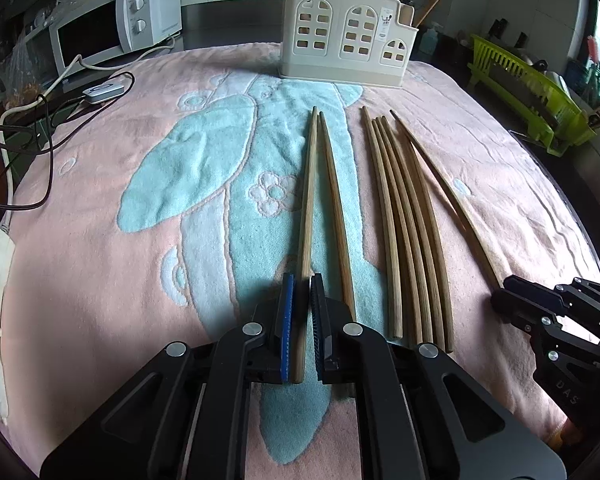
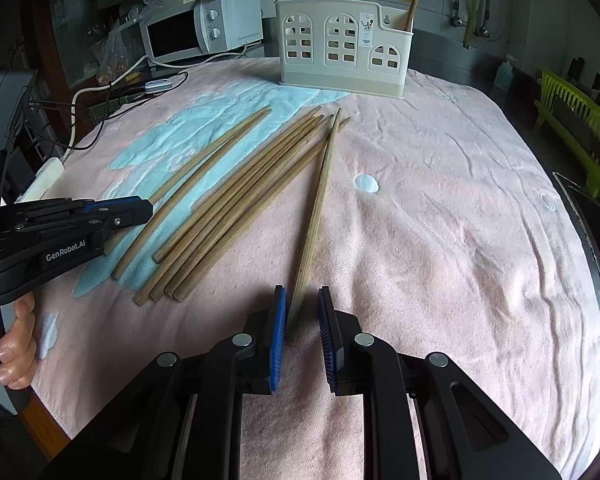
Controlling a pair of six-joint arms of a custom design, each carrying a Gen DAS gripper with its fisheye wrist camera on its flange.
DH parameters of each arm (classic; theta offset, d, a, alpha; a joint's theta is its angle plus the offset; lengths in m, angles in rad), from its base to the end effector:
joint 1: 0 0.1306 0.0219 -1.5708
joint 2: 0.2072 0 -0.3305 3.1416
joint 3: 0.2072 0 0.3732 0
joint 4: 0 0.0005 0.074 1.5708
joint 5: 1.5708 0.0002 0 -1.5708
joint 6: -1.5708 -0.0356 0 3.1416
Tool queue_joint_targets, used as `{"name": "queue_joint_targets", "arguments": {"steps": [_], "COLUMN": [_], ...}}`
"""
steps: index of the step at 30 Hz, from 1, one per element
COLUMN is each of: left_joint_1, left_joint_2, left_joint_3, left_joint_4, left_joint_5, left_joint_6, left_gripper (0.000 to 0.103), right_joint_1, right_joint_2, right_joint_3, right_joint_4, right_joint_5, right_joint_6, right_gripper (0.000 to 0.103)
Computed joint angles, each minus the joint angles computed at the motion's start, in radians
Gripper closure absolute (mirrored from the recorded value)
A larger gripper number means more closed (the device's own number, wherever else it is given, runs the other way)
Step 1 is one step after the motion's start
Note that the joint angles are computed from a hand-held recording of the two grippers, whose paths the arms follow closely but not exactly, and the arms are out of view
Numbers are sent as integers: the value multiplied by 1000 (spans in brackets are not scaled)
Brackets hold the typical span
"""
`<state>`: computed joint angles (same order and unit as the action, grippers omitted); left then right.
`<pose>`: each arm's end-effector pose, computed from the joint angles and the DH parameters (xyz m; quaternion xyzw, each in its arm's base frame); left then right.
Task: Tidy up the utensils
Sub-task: 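Close the right tool on its chopstick while the left tool holds its chopstick, then lift both chopsticks and carry them down into the white holder with both tools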
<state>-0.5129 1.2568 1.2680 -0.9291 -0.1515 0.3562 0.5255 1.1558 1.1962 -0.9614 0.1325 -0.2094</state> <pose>0.3736 -0.2048 0.3765 0.0497 0.9435 -0.0696 0.3202 0.3422 0.1924 0.3819 -0.1280 0.9371 0.0559 0.3198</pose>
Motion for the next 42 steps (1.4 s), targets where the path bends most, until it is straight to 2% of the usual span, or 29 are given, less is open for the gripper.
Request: {"name": "queue_joint_targets", "arguments": {"steps": [4,7,11,21,27,32,42], "left_joint_1": [-1,-1,8,2,-10,-10,4], "left_joint_2": [0,2,8,-1,-31,-45,-36], "left_joint_3": [-2,0,11,12,25,48,109], "left_joint_4": [6,4,-11,-7,19,51,91], "left_joint_5": [-3,-1,21,12,-29,-67,-73], "left_joint_6": [-2,-4,7,-15,-36,-53,-96], "left_gripper": [94,93,93,97,98,98,98], "right_joint_1": [9,13,2,-2,-27,-48,-97], "right_joint_2": [6,2,-3,-49,-72,-75,-36], "right_joint_3": [3,-3,-5,7,45,86,183], "right_joint_4": [2,10,14,32,58,75,95], "right_joint_5": [21,34,20,44,51,45,-16], "right_joint_6": [8,9,1,19,40,61,91], "right_gripper": [87,94,96,96,96,96,96]}}
